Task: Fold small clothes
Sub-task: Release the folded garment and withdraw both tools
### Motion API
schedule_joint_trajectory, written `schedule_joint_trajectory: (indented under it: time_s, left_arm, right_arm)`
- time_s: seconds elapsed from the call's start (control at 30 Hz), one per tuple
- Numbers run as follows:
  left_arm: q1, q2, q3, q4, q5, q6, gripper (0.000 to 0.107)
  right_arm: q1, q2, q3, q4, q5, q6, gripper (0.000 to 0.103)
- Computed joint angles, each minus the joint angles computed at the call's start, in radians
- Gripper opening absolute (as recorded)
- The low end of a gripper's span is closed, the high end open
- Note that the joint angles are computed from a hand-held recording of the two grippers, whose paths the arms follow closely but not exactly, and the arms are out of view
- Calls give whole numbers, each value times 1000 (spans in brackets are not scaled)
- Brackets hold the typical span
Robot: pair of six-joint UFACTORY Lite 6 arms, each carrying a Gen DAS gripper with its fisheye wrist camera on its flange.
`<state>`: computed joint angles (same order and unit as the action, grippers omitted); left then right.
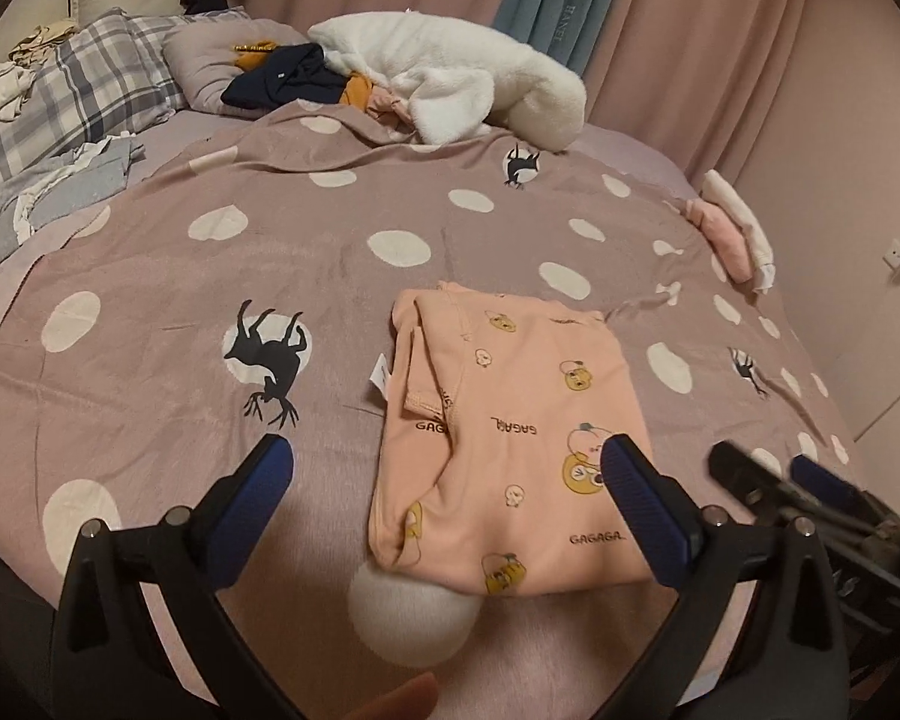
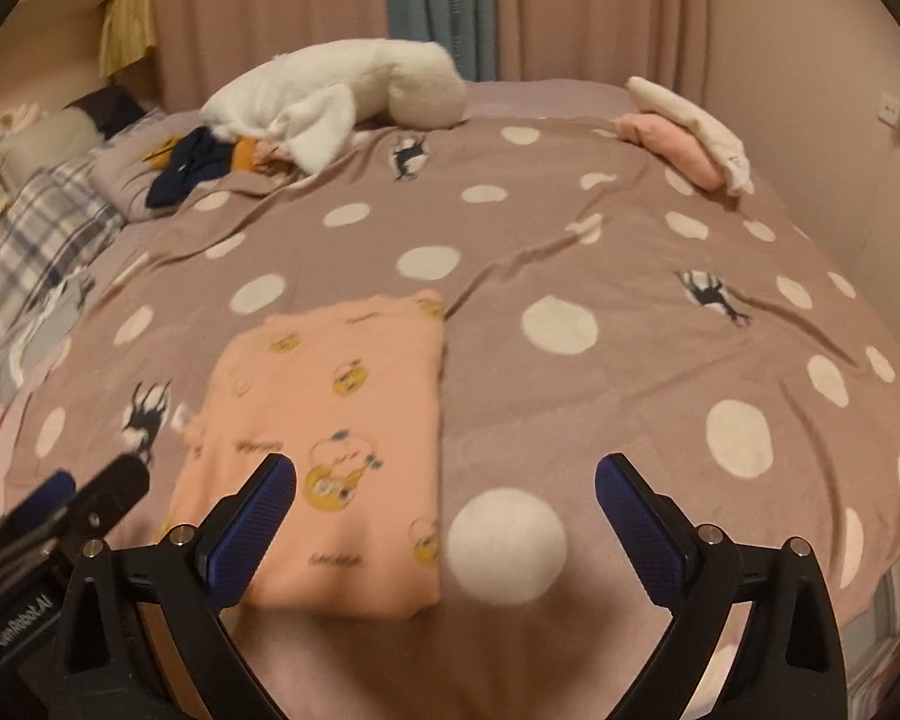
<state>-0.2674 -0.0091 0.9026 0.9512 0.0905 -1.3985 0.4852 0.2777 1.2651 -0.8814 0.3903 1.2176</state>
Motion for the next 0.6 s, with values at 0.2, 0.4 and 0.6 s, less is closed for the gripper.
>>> schedule_joint_trajectory:
  time_s: [0.2,0.4,0.6]
  left_arm:
    - [3,-33,-18,21,34,-12,103]
    - [-5,24,20,-142,56,175,103]
    - [-17,46,42,-175,50,215,103]
  right_arm:
    - [31,34,36,-4,55,0,99]
    - [23,41,48,33,56,-7,99]
    - [17,61,66,48,92,-3,99]
